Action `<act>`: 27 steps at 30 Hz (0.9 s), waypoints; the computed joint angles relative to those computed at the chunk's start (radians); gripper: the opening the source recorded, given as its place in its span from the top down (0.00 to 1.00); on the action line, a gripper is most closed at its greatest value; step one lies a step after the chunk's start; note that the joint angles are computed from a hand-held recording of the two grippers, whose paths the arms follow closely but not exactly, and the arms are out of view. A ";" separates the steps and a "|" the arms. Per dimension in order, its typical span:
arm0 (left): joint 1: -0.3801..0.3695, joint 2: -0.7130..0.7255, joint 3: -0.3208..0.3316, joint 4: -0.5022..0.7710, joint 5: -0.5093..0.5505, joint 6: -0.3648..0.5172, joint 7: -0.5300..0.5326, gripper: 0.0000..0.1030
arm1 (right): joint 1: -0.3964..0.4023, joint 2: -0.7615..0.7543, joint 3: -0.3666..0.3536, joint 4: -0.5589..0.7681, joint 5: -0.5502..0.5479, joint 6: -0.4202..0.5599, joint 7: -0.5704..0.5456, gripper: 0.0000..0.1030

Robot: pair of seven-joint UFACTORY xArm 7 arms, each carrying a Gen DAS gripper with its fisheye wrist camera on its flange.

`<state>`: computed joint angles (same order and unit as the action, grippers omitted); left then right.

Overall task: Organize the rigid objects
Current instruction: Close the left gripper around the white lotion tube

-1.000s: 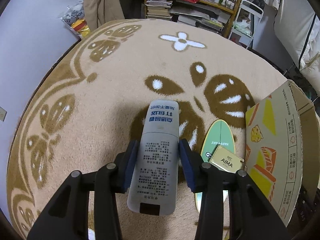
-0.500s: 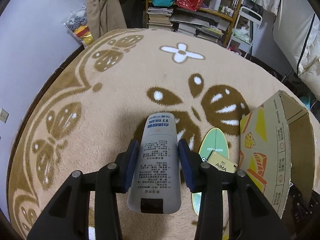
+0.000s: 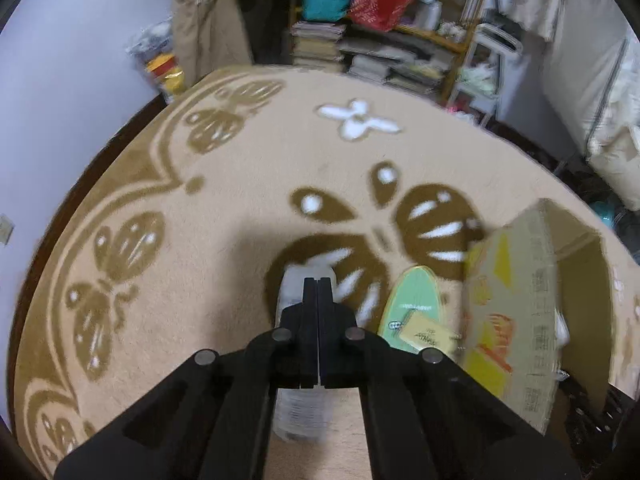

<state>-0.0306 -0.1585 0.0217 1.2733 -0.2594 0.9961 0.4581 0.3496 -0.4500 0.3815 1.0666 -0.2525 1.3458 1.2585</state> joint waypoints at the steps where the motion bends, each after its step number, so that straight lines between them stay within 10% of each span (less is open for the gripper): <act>1: 0.001 0.009 0.002 0.000 -0.001 0.008 0.000 1.00 | 0.000 0.000 0.000 0.001 0.000 0.002 0.000 0.93; 13: 0.015 0.061 -0.005 0.006 0.032 0.069 -0.013 0.77 | 0.000 -0.001 -0.002 0.000 0.000 0.002 -0.003 0.93; 20: 0.007 0.045 -0.017 -0.031 0.064 0.037 0.006 0.25 | 0.000 -0.002 -0.002 -0.001 0.002 -0.001 -0.002 0.93; 27: 0.009 0.089 -0.023 -0.030 0.123 0.057 -0.051 0.23 | 0.000 -0.001 -0.001 0.000 0.002 -0.001 -0.003 0.93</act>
